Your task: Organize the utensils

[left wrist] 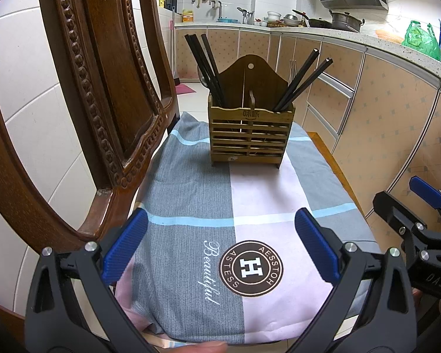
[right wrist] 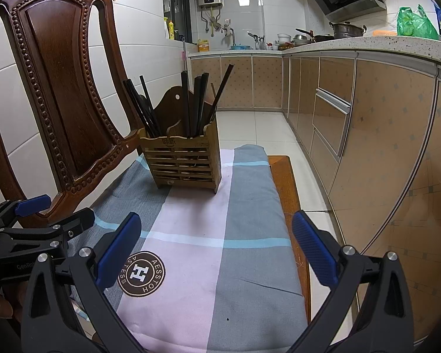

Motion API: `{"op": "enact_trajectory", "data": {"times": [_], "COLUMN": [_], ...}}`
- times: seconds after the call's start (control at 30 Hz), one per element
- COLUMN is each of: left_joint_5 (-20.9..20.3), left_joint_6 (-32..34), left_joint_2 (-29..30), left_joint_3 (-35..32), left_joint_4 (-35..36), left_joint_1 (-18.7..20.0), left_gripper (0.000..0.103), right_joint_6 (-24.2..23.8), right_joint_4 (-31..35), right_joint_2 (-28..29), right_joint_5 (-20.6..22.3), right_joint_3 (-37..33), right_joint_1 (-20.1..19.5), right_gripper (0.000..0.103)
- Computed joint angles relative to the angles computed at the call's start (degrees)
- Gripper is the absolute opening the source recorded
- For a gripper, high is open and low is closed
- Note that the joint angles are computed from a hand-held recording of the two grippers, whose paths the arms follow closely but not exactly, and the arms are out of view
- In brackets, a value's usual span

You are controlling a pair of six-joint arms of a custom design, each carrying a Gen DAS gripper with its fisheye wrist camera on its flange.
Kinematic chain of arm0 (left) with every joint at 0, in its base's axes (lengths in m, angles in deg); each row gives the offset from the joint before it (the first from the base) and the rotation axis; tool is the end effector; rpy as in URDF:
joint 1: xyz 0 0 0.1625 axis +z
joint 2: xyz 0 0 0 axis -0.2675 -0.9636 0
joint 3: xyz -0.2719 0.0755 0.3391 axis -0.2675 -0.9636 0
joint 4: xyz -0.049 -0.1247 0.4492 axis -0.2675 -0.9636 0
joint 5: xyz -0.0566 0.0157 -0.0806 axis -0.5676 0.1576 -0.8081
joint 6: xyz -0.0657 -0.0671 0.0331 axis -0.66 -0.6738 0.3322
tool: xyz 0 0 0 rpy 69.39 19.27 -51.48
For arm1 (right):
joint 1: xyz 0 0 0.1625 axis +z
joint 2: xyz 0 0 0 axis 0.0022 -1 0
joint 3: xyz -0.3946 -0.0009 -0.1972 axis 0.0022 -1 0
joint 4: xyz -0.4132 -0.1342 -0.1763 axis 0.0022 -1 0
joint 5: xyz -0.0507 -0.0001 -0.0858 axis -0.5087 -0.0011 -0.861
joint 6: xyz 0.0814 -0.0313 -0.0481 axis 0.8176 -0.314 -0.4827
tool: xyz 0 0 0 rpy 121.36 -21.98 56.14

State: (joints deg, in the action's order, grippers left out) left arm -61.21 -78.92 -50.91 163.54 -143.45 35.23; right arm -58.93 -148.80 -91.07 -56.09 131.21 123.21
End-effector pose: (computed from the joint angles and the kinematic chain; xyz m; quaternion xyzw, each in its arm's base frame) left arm -0.2998 -0.3433 0.3292 0.1188 0.8330 -0.4195 0.3407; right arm 0.3447 -0.3922 0.1834 0.2880 -0.8219 0.4189 0.2571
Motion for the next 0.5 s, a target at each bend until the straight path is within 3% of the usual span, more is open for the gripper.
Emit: {"op": "enact_trajectory", "data": {"times": [0.5], "left_joint_5": [0.17], "left_joint_6": [-0.34], "left_joint_2": [-0.02], "left_joint_3": [0.18], "left_joint_4": [0.59], "left_joint_1": [-0.21], "left_gripper": [0.099], "right_joint_6": [-0.18], "right_joint_4": [0.19], "right_joint_2": [0.02], "right_joint_5": [-0.01], "right_joint_3": [-0.04], "right_joint_1": [-0.05], "right_gripper": [0.100]}}
